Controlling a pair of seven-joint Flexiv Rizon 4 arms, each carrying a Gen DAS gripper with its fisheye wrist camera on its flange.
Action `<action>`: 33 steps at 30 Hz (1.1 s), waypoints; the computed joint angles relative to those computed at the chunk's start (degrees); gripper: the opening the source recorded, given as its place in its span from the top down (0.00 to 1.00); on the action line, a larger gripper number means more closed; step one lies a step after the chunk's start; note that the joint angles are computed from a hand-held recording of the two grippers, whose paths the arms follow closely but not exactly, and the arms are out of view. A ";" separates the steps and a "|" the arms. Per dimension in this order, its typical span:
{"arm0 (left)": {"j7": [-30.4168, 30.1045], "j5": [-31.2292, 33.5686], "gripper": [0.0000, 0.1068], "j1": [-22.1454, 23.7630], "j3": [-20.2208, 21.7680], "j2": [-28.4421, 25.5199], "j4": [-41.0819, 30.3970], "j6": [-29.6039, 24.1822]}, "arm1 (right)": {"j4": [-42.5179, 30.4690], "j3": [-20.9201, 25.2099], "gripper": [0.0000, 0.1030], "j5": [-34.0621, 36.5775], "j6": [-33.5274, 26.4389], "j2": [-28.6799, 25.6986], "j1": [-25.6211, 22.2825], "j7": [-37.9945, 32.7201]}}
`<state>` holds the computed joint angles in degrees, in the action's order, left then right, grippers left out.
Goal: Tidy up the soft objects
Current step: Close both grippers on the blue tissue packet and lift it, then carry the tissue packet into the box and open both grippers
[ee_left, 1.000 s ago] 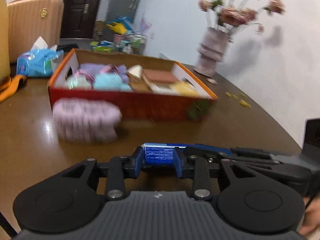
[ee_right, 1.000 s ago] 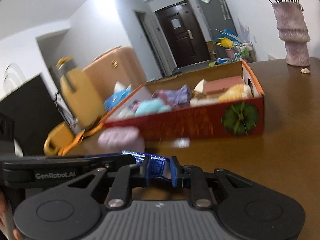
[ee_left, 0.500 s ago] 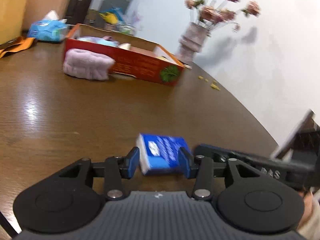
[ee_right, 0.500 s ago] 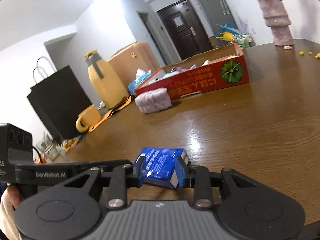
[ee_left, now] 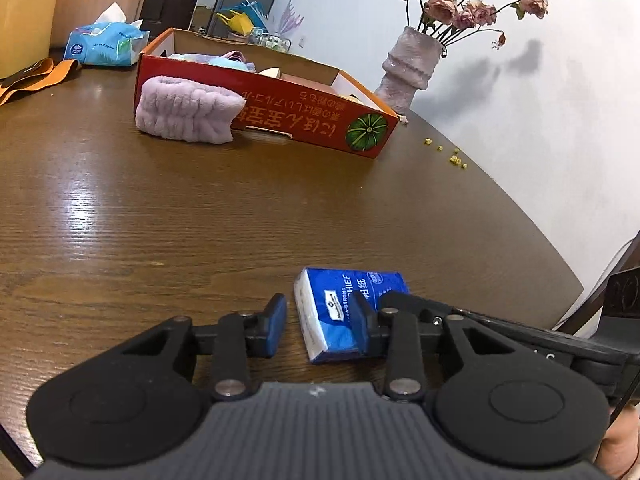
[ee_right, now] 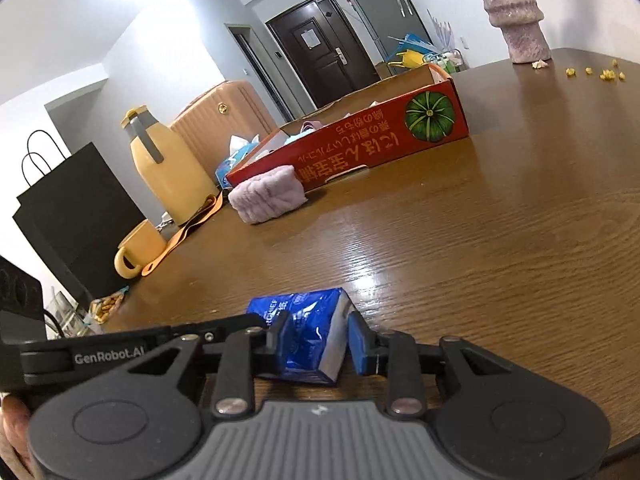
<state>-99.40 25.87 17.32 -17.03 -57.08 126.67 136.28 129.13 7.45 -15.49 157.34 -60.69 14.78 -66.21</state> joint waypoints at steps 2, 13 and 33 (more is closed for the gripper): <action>-0.04 0.42 0.67 0.35 -0.24 -0.18 -0.22 -0.28 | -0.34 -0.08 0.73 2.13 -0.03 -0.03 1.25 -0.57; -0.17 1.00 0.78 -0.70 0.51 -2.49 -0.97 4.38 | -1.19 -0.37 0.74 3.86 0.31 -0.40 2.49 -1.66; 1.90 7.39 0.79 10.67 -24.47 -7.37 -38.17 -32.07 | -37.91 -2.57 0.79 -11.80 -27.24 0.49 -5.71 7.77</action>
<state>-97.50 33.26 27.99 -41.51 -64.45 88.50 104.20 91.21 4.89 -27.29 130.10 -60.20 9.08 -58.44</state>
